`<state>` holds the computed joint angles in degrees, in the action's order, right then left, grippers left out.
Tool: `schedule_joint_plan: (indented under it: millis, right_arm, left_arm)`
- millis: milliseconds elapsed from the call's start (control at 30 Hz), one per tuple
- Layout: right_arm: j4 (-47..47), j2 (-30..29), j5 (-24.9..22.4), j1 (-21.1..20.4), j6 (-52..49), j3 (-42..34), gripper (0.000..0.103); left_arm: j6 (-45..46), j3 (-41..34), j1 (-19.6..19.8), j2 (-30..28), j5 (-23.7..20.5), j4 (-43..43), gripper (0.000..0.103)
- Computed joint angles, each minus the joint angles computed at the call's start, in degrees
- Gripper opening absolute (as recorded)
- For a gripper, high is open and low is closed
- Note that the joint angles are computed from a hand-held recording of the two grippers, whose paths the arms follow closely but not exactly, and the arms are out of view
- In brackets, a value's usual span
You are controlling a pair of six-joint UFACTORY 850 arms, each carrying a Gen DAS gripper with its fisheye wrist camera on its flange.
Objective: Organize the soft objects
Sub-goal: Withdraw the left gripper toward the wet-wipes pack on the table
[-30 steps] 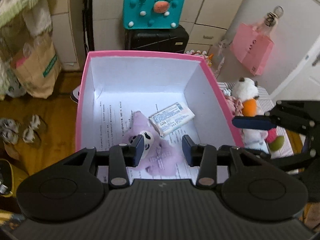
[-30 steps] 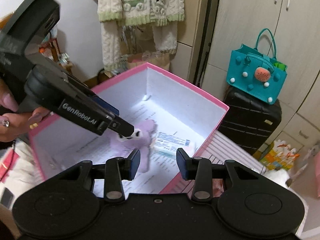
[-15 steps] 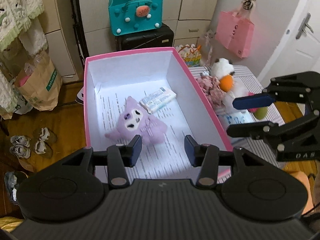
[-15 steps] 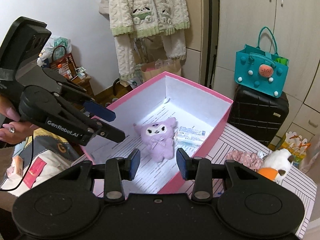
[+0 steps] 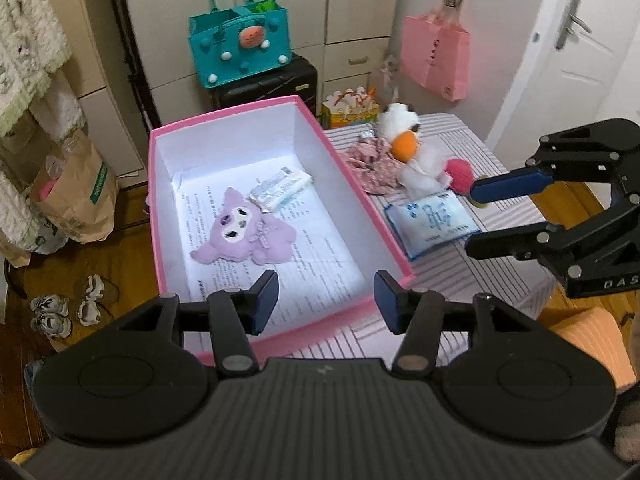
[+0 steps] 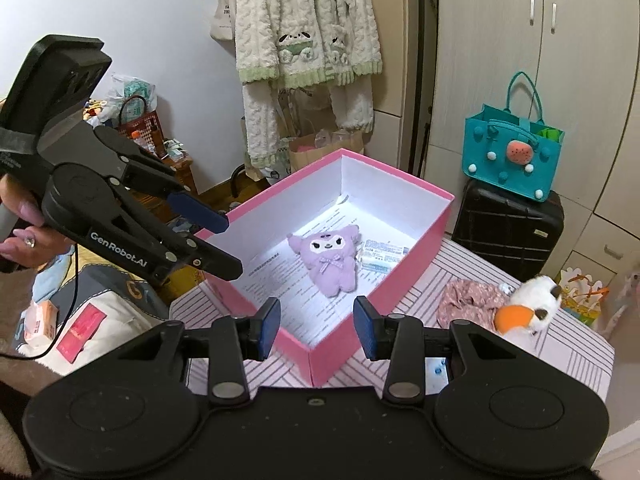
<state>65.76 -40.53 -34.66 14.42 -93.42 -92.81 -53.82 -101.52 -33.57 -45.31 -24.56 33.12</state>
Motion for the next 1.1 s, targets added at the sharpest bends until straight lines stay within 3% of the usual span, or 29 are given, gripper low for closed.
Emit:
schedule_joint_plan:
  millis: [433, 633, 867, 1100]
  right_arm:
    - [4.97, 6.61, 0.22, -3.48, -7.66, 10.21, 0.046]
    - [8.08, 8.15, 0.46, -5.45, -11.56, 13.77, 0.046]
    - [7.99, 6.76, 0.52, -7.56, -11.02, 14.3, 0.047]
    - [11.44, 3.22, 0.19, -9.39, -14.16, 13.2, 0.05]
  left_arm:
    - [5.13, -1.9, -3.84, -0.7, -3.62, -1.52, 0.059]
    - [8.76, -4.07, -4.86, -2.5, -3.17, -4.56, 0.06]
    - [16.24, -9.75, -4.83, -7.14, -1.53, -12.57, 0.06]
    - [10.07, -15.24, -5.62, -11.8, 1.09, -5.25, 0.06]
